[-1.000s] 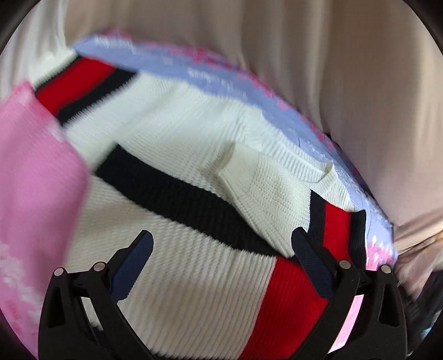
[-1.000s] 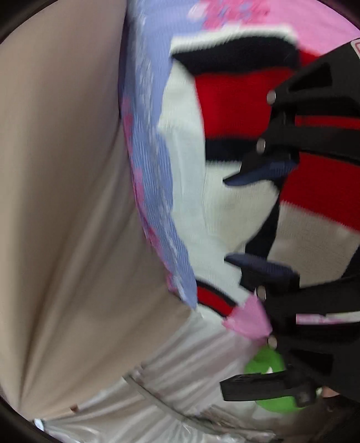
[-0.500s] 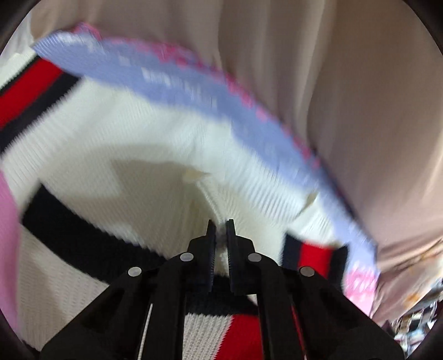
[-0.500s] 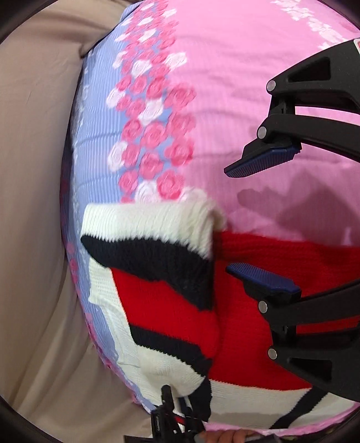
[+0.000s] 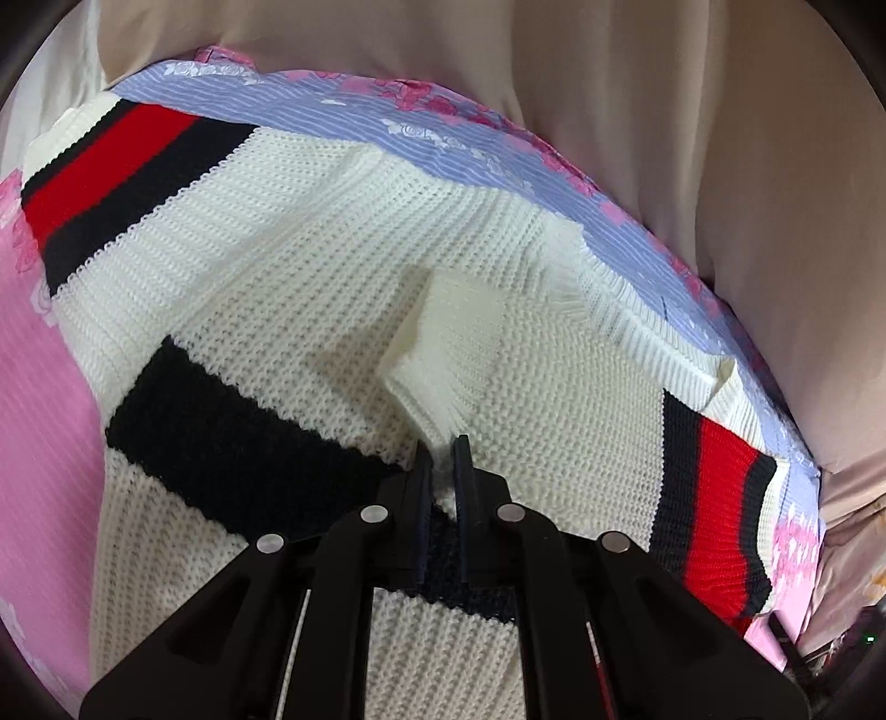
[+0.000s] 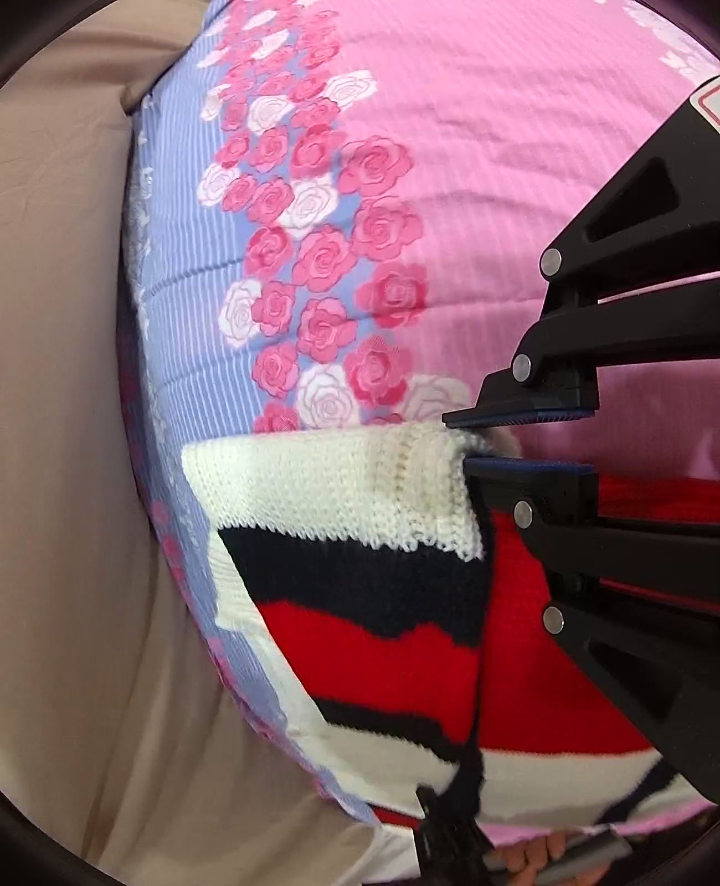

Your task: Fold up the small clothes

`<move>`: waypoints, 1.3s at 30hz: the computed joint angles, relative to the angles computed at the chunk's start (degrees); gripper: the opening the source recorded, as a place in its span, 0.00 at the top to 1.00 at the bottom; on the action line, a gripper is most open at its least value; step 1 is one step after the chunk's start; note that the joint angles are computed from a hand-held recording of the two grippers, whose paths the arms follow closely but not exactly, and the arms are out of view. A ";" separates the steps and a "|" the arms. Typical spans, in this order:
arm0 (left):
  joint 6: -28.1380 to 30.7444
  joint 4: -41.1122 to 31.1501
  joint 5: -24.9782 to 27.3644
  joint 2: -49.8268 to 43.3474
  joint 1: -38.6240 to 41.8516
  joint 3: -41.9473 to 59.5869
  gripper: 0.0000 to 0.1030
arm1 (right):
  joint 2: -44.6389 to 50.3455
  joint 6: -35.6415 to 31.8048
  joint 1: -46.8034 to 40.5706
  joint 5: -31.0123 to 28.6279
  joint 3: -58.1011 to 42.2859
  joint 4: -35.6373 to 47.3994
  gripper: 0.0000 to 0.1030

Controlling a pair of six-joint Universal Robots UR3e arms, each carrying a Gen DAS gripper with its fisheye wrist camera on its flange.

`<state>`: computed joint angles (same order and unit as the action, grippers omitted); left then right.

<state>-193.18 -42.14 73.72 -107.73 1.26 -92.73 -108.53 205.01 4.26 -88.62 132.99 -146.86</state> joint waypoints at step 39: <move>-2.26 1.92 -5.02 3.67 26.38 1.11 0.53 | 15.33 0.74 13.22 -8.03 -23.92 8.14 0.91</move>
<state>-195.44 -40.22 68.70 -104.06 27.65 -91.62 -93.19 205.75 17.48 -96.65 109.07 -138.71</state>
